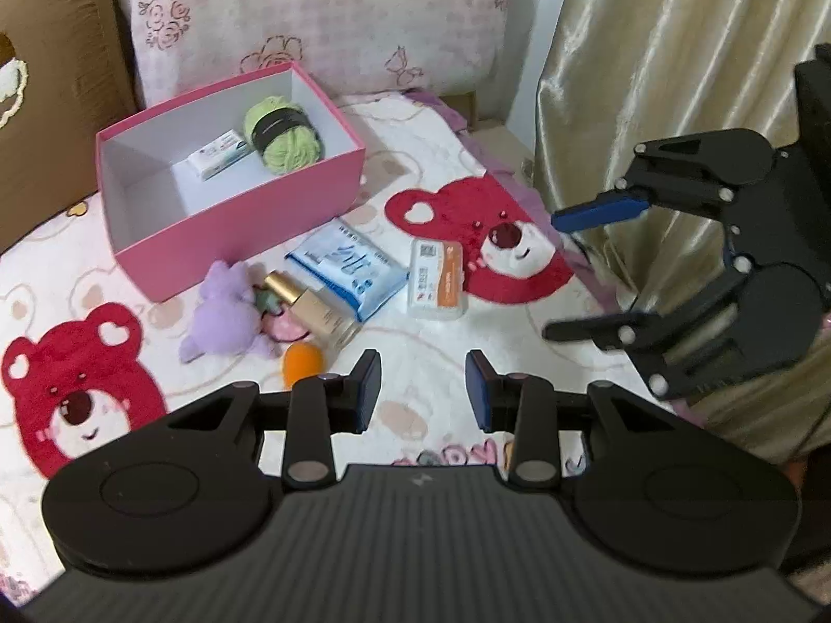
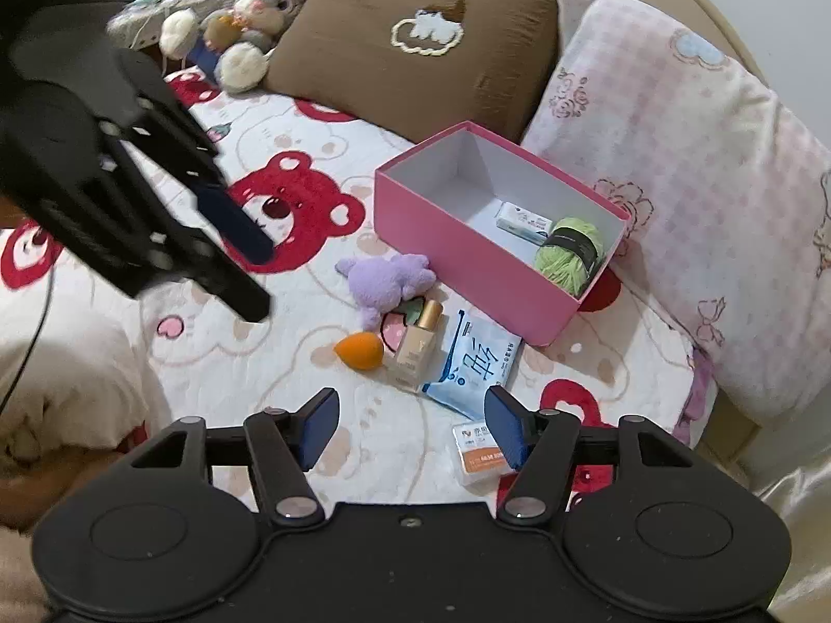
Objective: Organize objects
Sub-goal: 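Withdraw the open left tool from the box toward the items on the bed, then lower the left tool onto the clear dental-floss box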
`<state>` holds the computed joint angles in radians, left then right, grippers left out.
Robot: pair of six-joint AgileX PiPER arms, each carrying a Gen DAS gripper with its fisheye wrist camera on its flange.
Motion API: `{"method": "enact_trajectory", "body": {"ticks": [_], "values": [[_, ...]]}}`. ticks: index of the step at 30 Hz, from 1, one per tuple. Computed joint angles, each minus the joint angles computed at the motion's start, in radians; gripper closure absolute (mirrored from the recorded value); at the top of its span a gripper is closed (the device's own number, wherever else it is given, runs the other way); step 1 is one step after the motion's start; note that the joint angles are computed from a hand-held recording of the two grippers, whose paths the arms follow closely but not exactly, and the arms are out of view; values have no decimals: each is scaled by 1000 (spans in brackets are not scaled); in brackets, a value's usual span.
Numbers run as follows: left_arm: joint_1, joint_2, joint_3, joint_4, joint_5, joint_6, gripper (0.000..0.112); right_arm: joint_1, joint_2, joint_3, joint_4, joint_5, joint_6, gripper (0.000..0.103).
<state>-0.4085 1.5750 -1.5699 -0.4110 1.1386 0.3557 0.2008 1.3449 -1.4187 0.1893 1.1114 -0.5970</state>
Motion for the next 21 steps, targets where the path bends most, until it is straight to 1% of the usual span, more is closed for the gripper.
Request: {"method": "enact_trajectory", "body": {"ticks": [2, 5, 7, 8, 9, 11, 14, 17, 20, 21], "values": [[-10, 9, 17, -27, -25, 14, 75, -13, -6, 6, 9, 1, -40, 34], [-38, 13, 46, -22, -79, 27, 73, -43, -8, 15, 36, 8, -100, 33], [-46, 17, 57, -23, -102, 38, 72, -59, -3, 17, 46, 16, -133, 31], [-50, 18, 64, -23, -115, 46, 72, -63, -3, 22, 49, 13, -150, 28], [-54, 17, 76, -24, -135, 56, 72, -69, -6, 31, 51, 5, -168, 22], [-53, 18, 102, -47, -174, 94, 71, -79, -11, 60, 57, -28, -198, 12], [-39, 37, 133, -106, -225, 134, 71, -88, 11, 78, 60, -61, -198, 12], [-12, 75, 144, -173, -244, 179, 71, -88, 49, 66, 56, -60, -190, 12], [4, 115, 158, -218, -287, 226, 71, -100, 74, 82, 85, -100, -220, 12], [11, 143, 149, -240, -287, 244, 71, -106, 86, 90, 100, -114, -231, 12]]}}
